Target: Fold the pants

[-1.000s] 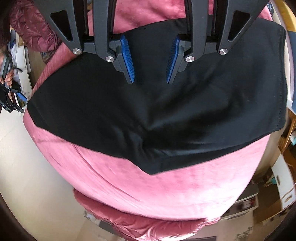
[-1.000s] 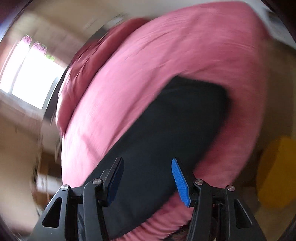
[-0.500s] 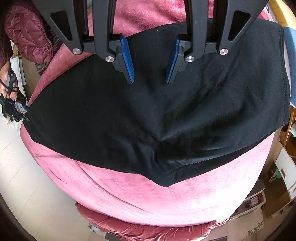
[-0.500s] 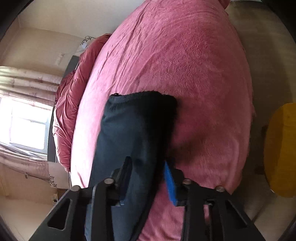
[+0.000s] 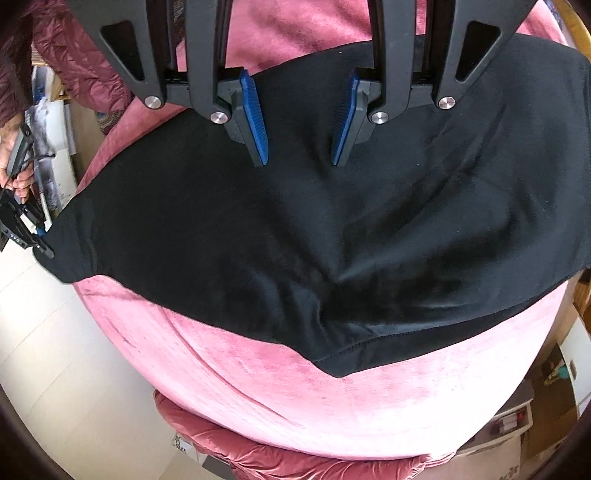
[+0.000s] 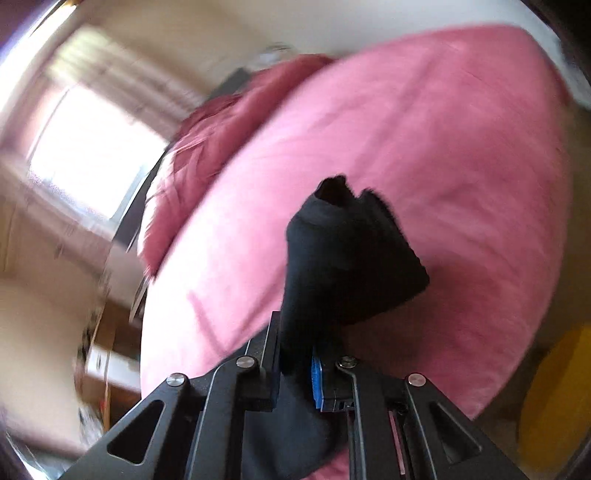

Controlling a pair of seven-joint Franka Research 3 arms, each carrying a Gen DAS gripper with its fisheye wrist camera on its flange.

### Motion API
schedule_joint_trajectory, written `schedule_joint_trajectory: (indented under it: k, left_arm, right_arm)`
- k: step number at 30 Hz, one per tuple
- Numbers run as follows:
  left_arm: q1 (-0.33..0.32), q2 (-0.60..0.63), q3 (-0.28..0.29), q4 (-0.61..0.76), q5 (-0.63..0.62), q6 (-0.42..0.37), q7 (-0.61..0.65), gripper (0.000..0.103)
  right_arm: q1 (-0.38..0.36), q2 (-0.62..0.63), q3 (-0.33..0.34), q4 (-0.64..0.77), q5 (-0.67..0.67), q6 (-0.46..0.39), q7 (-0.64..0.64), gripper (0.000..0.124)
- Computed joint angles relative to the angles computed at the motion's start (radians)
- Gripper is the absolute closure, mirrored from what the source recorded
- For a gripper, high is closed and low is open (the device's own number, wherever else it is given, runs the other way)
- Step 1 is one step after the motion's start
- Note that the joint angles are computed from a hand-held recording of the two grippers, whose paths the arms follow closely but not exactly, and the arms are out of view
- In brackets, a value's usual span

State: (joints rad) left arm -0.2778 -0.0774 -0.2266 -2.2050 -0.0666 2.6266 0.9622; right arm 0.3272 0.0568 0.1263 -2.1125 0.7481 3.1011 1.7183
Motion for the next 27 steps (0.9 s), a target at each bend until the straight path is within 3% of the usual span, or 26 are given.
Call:
schedule_joint_trajectory:
  k: [4, 9, 18, 25, 27]
  left_arm:
    - [-0.011, -0.005, 0.015, -0.012, -0.128, 0.054, 0.084, 0.067]
    - [-0.022, 0.002, 0.029, -0.007, -0.282, 0.101, 0.194, 0.067]
    - [-0.028, -0.019, 0.036, -0.021, -0.518, 0.122, 0.346, 0.067]
    - [-0.044, -0.021, 0.065, -0.015, -0.765, 0.135, 0.531, 0.067]
    - [-0.044, -0.007, 0.071, 0.010, -0.875, 0.120, 0.602, 0.062]
  right_arm:
    - [0.021, 0.034, 0.041, 0.118, -0.004, -0.074, -0.128, 0.111]
    - [0.076, 0.149, 0.080, 0.309, -0.090, -0.235, -0.195, 0.111]
    - [0.231, 0.445, 0.079, 0.673, -0.412, -0.559, -0.097, 0.111]
    - [0.325, 0.485, 0.022, 0.702, -0.556, -0.638, -0.075, 0.110]
    - [0.335, 0.487, 0.015, 0.707, -0.590, -0.649, -0.076, 0.107]
